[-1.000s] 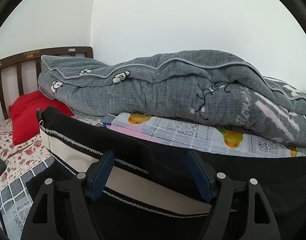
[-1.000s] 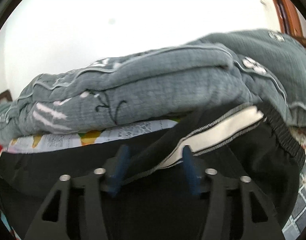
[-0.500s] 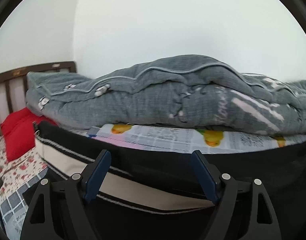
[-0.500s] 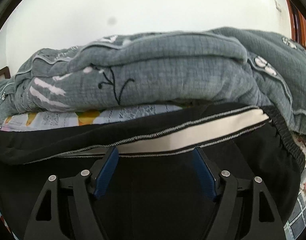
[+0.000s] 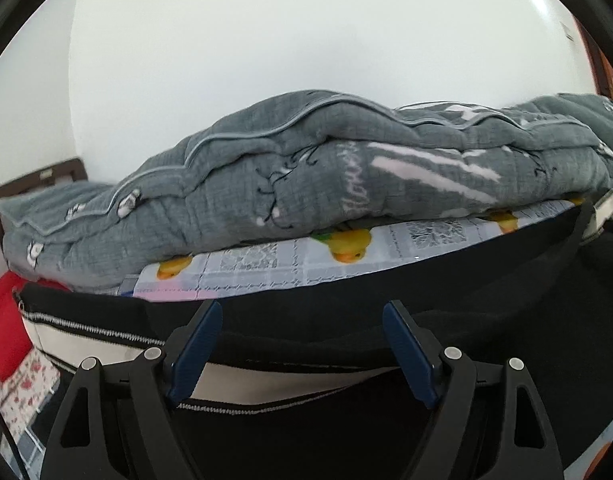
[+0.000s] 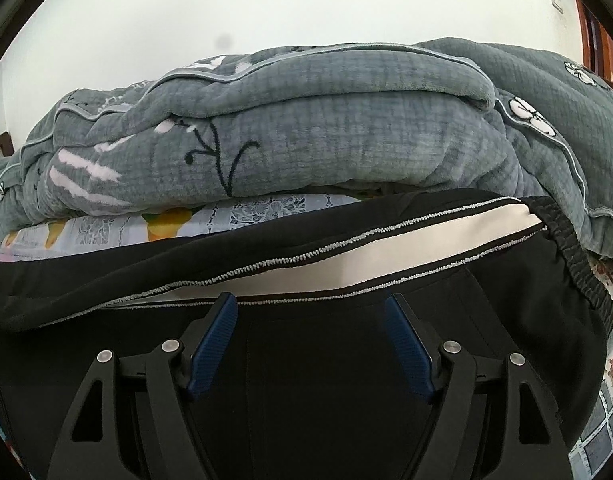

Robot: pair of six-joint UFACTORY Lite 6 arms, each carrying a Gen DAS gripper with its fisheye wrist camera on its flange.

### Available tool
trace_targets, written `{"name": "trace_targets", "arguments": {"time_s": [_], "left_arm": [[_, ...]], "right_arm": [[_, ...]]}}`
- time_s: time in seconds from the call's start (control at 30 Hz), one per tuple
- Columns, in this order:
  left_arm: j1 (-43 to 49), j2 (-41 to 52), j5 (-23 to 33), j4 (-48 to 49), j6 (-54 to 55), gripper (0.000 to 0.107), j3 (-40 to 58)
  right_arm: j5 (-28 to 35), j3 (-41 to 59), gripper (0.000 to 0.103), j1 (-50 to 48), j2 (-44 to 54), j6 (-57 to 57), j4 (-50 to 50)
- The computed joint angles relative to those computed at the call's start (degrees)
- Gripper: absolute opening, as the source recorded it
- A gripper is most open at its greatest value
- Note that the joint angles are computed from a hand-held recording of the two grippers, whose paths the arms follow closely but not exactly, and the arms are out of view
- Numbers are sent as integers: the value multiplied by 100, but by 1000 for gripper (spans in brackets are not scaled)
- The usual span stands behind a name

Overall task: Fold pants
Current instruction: 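Lift the waistband with both grippers and hold it up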

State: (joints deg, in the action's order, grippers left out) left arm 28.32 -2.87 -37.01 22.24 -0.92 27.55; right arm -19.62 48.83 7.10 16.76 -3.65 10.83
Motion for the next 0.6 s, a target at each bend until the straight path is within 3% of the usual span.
{"name": "trace_targets", "arguments": {"time_s": [0.33,0.6], "left_arm": [[803,214,-187,-137,-1081,81,263],[854,282,-164,-1061,-690,81,349]], "right_arm": [[50,41,75,-1,18,-9,-2],[23,44,75,29,29,-88,49]]}}
